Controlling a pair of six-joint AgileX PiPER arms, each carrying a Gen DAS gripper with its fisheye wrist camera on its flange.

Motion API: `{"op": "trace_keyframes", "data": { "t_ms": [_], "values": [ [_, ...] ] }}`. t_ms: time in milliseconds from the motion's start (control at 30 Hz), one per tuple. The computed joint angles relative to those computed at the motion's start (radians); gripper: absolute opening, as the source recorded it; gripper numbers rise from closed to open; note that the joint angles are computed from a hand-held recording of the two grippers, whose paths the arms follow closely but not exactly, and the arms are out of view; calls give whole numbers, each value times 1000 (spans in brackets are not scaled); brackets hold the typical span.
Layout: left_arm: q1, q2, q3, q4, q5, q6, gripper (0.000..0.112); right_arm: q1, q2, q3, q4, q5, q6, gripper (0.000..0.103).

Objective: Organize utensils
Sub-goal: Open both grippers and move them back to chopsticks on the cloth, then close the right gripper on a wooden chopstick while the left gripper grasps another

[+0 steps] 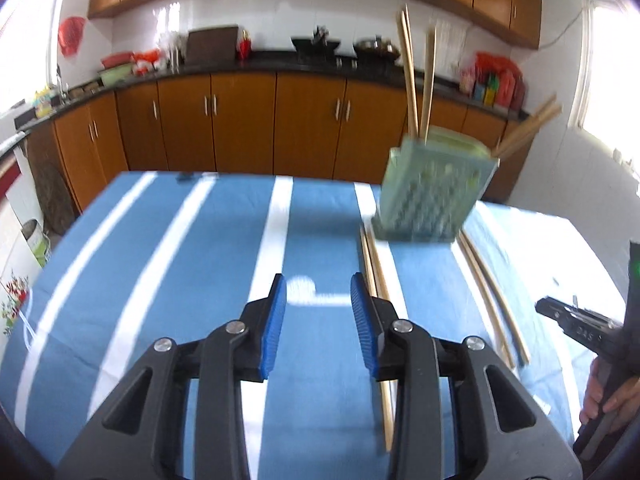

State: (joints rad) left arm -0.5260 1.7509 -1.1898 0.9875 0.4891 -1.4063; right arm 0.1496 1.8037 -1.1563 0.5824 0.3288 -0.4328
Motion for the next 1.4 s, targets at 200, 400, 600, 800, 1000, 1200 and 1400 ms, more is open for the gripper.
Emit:
{"op": "trace_keyframes", "data": {
  "t_ms": [200, 400, 600, 800, 1000, 1200, 1400],
  "values": [
    [5, 37, 10, -71, -43, 52, 34, 53, 74, -52, -232, -1, 207, 18],
    [4, 65, -2, -147, -62, 131, 34, 49, 81, -31, -372, -44, 335, 8],
    [-7, 121, -48, -275, -75, 270, 34, -10, 72, -11, -684, -58, 731, 8],
    [-28, 199, -119, -375, -44, 408, 25, -32, 59, 12, -721, -68, 741, 8],
    [-39, 251, -172, -427, -13, 476, 21, -39, 68, 2, -664, -68, 681, 8],
    [-56, 277, -207, -358, 33, 427, 9, -37, 67, 2, -639, -66, 649, 8],
    [-8, 314, -266, -306, 98, 390, 8, -27, 62, 8, -462, -66, 446, 8]
  ]
}}
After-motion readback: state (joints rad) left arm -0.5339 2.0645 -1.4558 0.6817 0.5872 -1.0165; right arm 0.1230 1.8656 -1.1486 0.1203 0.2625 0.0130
